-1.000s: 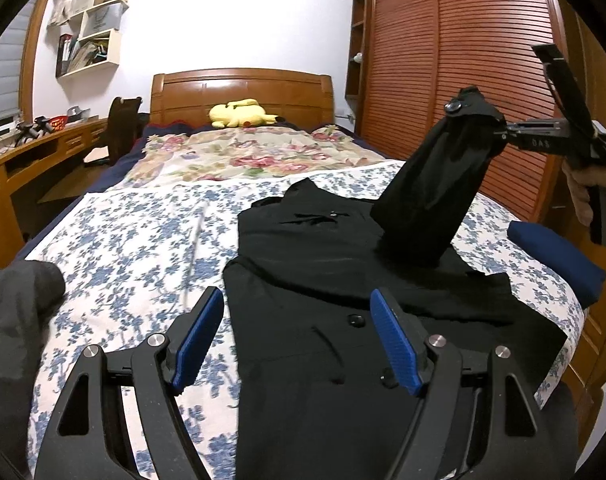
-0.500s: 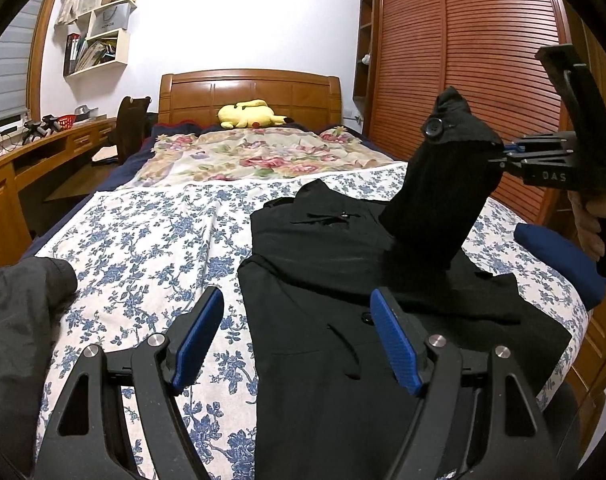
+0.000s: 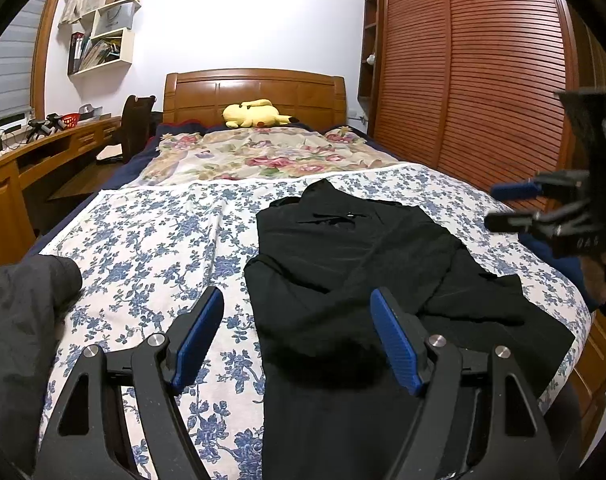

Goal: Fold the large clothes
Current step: 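Move both tools to the hem edge of the black coat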

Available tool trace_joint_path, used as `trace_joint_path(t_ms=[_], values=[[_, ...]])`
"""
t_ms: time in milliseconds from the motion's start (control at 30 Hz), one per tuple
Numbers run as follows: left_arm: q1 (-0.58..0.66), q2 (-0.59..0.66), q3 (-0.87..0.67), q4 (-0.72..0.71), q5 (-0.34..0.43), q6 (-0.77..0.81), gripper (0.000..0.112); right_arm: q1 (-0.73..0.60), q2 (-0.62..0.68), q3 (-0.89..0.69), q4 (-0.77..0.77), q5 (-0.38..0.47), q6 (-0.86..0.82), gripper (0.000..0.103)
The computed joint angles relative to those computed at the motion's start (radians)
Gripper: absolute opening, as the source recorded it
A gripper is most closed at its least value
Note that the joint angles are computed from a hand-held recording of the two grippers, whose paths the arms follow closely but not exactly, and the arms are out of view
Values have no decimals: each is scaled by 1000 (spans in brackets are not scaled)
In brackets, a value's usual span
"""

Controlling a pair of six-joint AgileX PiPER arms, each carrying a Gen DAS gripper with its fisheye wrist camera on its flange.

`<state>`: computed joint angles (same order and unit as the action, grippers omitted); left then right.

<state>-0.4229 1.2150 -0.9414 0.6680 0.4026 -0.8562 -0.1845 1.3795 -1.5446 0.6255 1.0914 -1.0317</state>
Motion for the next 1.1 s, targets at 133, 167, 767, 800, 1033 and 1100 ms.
trace_joint_path(t_ms=[133,167,767,800,1033,1100], values=[[-11,7,2,25,11,-26,77,1,39,49,-12,-59,25,66],[-10,11,1,24,13,-23,77,1,49,62,-10,-72,31,66],[23,3,38,37,46,-29,77,287,225,112,-36,-311,222,62],[37,0,42,20,44,-11,77,321,246,87,-45,-314,246,62],[88,-35,73,-35,26,49,77,486,398,-85,-120,-294,374,55],[100,-46,83,-52,20,70,77,515,439,-113,-140,-268,392,55]])
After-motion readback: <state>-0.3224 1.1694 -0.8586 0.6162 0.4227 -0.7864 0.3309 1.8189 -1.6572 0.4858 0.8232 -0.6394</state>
